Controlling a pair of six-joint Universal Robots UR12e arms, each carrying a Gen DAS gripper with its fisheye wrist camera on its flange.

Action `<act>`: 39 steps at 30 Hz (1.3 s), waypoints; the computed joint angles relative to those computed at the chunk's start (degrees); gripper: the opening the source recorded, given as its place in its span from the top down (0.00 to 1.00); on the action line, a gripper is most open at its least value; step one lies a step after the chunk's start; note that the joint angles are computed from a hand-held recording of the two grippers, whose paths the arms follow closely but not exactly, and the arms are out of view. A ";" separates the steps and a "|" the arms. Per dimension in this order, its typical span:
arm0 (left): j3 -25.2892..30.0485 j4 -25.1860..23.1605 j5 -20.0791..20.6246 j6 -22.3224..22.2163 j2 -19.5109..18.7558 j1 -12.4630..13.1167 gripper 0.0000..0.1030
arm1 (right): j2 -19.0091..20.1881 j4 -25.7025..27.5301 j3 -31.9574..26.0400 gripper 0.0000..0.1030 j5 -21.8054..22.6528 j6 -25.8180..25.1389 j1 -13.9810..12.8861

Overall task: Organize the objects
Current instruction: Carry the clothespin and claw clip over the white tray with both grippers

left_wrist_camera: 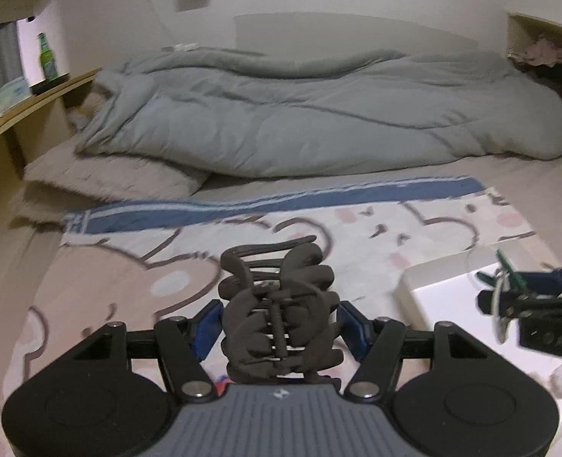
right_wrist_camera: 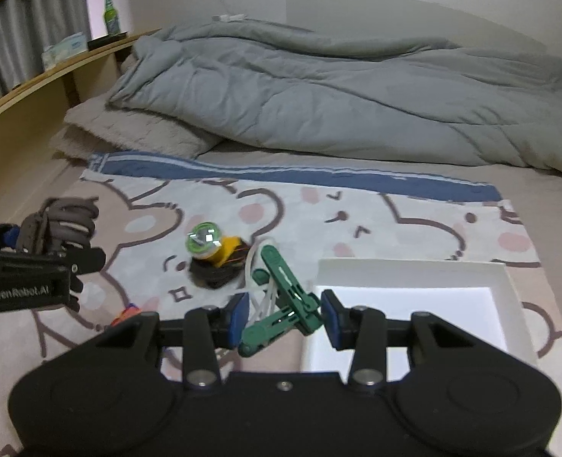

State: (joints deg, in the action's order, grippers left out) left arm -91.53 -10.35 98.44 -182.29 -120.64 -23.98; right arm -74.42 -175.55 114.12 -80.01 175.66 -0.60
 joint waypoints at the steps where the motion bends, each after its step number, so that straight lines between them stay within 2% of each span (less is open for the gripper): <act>1: 0.43 -0.12 -0.70 -0.13 -0.20 -0.18 0.36 | -0.04 -0.15 0.09 0.59 -0.19 0.24 -0.32; 7: 2.46 -0.85 -5.22 -1.34 -1.58 -1.01 0.40 | -0.16 -1.03 0.76 0.59 -1.56 2.85 -2.48; 9: 3.17 -1.63 -6.22 -1.41 -2.07 -1.24 0.47 | -0.29 -1.59 1.21 0.59 -1.86 3.14 -3.21; 11: 4.08 -2.74 -7.21 -1.35 -2.57 -1.54 0.50 | -0.36 -2.21 1.61 0.59 -1.88 3.80 -4.07; 15: 4.97 -2.52 -8.55 -0.14 -3.31 -2.01 0.66 | -0.49 -2.78 2.24 0.59 -1.90 4.83 -5.53; 17: 5.25 -2.84 -9.25 0.48 -3.50 -2.10 0.71 | -0.48 -2.95 2.50 0.59 -1.91 4.99 -6.07; 20: 5.34 -3.71 -9.67 1.50 -3.61 -2.03 0.71 | -0.45 -3.07 2.82 0.59 -1.29 5.37 -6.81; 22: 5.44 -5.21 -10.53 2.78 -3.70 -1.74 0.69 | -0.44 -2.85 2.93 0.59 -0.71 5.49 -7.16; 26: 5.40 -8.83 -10.22 3.60 -4.13 -0.98 0.45 | -0.49 -2.79 3.18 0.59 0.34 5.00 -7.32; 30: 4.77 -9.92 -8.42 5.07 -4.70 -0.10 0.34 | -0.50 -2.74 3.28 0.59 1.26 4.79 -7.21; 32: 4.56 -10.28 -8.34 5.04 -5.05 0.47 0.30 | -0.54 -2.69 3.27 0.59 1.97 4.55 -7.08; 36: 4.55 -12.73 -11.59 6.10 -5.62 1.69 0.19 | -0.46 -2.45 3.04 0.59 3.74 4.32 -6.67; 39: 5.54 -16.37 -13.60 8.10 -6.22 1.95 0.19 | -0.32 -2.26 2.75 0.59 4.85 4.05 -6.30</act>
